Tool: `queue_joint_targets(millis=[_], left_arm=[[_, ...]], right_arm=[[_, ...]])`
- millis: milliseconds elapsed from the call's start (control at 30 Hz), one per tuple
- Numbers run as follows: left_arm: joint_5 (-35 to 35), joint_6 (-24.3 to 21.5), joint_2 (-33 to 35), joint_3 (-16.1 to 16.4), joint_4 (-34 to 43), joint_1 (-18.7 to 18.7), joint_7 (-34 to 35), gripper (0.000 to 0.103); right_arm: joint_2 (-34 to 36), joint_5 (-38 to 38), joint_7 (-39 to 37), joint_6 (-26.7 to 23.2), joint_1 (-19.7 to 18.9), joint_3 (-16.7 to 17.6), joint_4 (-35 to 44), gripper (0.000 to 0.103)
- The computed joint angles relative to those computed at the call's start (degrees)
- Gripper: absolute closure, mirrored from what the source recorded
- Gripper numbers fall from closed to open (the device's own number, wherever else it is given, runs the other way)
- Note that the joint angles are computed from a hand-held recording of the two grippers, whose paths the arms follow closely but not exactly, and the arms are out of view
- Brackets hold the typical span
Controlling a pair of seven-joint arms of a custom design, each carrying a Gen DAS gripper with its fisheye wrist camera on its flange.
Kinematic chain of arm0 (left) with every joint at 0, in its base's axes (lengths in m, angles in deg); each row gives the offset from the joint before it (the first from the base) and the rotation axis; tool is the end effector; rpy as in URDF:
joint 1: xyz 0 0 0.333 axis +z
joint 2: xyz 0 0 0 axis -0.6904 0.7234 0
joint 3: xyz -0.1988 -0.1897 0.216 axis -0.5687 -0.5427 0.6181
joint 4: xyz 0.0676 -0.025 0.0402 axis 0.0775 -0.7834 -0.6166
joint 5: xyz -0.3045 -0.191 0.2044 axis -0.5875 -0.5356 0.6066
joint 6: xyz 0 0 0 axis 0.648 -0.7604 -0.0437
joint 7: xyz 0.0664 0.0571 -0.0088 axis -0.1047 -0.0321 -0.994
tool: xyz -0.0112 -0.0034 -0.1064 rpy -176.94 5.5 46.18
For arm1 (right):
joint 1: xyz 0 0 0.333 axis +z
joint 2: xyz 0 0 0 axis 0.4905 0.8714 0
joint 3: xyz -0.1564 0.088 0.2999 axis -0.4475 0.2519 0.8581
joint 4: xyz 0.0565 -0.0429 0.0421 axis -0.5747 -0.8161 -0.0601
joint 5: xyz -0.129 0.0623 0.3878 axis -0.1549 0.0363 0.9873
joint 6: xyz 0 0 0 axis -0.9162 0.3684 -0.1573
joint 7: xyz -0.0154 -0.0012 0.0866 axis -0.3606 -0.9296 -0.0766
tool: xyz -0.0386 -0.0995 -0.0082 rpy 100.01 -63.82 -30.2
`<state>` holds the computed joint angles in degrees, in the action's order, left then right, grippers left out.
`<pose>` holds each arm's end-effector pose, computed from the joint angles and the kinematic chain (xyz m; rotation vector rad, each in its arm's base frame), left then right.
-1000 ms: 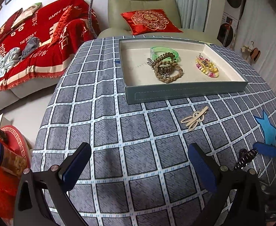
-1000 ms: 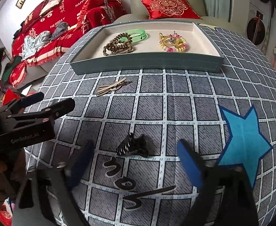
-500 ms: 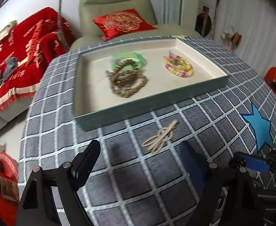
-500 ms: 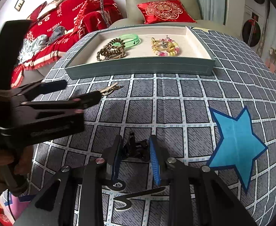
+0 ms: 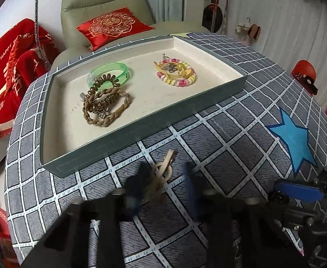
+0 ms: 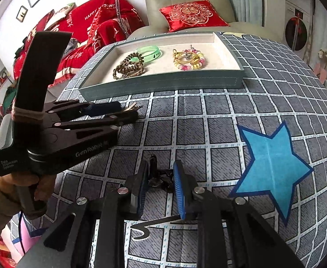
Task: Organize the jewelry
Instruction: 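Grasp the beige hair tie with the left tool while the right tool grasps the black claw clip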
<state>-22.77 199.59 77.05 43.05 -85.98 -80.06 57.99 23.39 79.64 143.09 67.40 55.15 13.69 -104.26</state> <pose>0.5542 -0.5241 0.5110 -1.5401 2.2321 -0.7358 0.4743 0.3057 0.5291 -1.9802 1.5948 -0.2410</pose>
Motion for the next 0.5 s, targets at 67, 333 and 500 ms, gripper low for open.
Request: queue_joint_targets(millis=[67,333,500], left_arm=[[-0.8,0.5,-0.2,-0.2,-0.3,0.3,-0.2,0.068],[1.8,2.2,-2.6,1.0,-3.8,-0.5,-8.1,0.069],[4.1,3.1,-5.0,0.9,-6.7,-0.4,-13.8,0.069]], right_arm=[[-0.2,0.8,-0.1,0.2,0.1,-0.2,-0.2,0.078],[-1.1,3.2,-1.2,0.8,0.2,-0.8,-0.9,0.078],[-1.6,4.7,-2.0,0.9,0.4,-1.2,-1.2,0.078]])
